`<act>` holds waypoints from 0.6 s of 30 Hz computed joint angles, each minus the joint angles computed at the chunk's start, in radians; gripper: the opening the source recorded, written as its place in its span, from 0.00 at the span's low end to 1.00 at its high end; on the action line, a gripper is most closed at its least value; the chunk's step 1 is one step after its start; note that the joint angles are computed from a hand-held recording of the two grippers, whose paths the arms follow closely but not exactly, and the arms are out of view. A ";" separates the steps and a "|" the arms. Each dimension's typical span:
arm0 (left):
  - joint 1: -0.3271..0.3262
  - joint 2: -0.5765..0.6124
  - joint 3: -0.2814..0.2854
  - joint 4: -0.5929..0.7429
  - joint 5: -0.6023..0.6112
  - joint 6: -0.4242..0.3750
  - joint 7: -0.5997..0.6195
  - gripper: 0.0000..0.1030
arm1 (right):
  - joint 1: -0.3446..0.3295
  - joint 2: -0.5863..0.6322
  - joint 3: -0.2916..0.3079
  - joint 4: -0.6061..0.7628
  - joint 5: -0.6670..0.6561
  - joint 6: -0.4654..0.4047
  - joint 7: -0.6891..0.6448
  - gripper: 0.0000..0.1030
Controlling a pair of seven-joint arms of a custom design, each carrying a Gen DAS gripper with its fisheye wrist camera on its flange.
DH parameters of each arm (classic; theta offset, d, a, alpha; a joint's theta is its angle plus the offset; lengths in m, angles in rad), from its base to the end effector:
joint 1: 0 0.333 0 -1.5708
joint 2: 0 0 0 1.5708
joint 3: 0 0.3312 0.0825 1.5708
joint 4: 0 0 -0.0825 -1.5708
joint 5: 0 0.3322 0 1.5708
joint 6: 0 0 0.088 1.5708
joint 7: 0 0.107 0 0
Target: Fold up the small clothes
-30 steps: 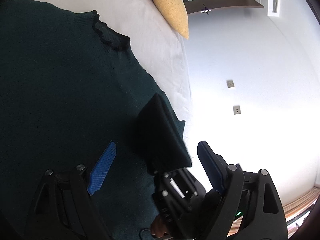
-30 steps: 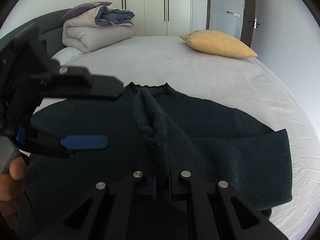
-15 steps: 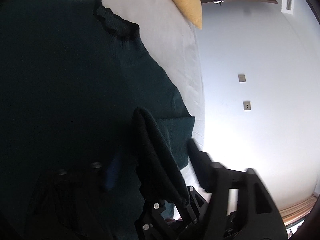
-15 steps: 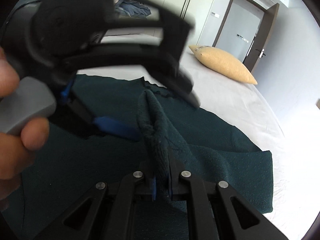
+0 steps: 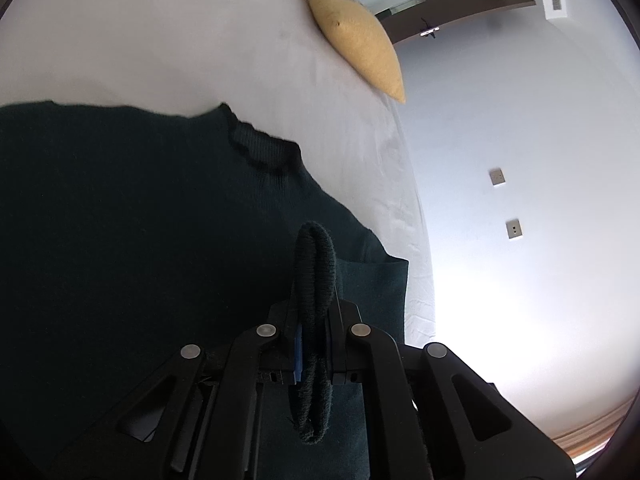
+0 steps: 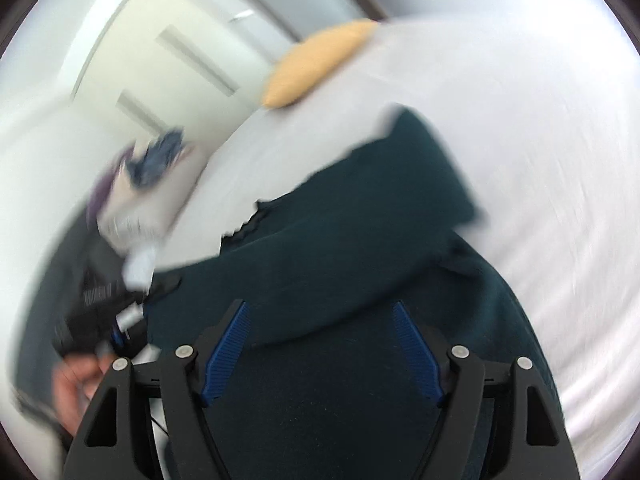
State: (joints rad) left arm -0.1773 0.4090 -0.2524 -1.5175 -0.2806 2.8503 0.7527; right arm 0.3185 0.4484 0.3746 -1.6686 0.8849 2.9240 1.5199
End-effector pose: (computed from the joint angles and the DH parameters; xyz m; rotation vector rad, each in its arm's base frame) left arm 0.6415 -0.2360 0.5747 2.4225 -1.1446 1.3848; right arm 0.5712 0.3518 0.4723 -1.4225 1.6689 0.3127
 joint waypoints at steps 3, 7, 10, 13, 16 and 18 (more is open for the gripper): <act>0.009 -0.058 0.020 -0.066 0.015 0.013 -0.003 0.06 | -0.142 0.071 0.175 0.064 0.341 -0.004 -0.203 0.77; 0.008 -0.147 0.034 -0.200 0.025 0.047 -0.027 0.06 | -0.149 0.171 0.209 0.202 0.518 -0.041 -0.323 0.79; 0.028 -0.176 0.032 -0.264 0.002 0.072 -0.021 0.06 | -0.097 0.220 0.156 0.285 0.510 -0.062 -0.246 0.80; 0.049 -0.207 0.029 -0.328 -0.022 0.086 -0.001 0.06 | -0.063 0.229 0.118 0.321 0.554 -0.027 -0.257 0.80; 0.053 -0.202 0.037 -0.355 -0.027 0.093 -0.002 0.06 | -0.046 0.216 0.071 0.311 0.570 -0.028 -0.251 0.79; 0.070 -0.205 0.026 -0.380 -0.059 0.101 0.018 0.06 | -0.047 0.215 0.068 0.308 0.632 -0.014 -0.305 0.79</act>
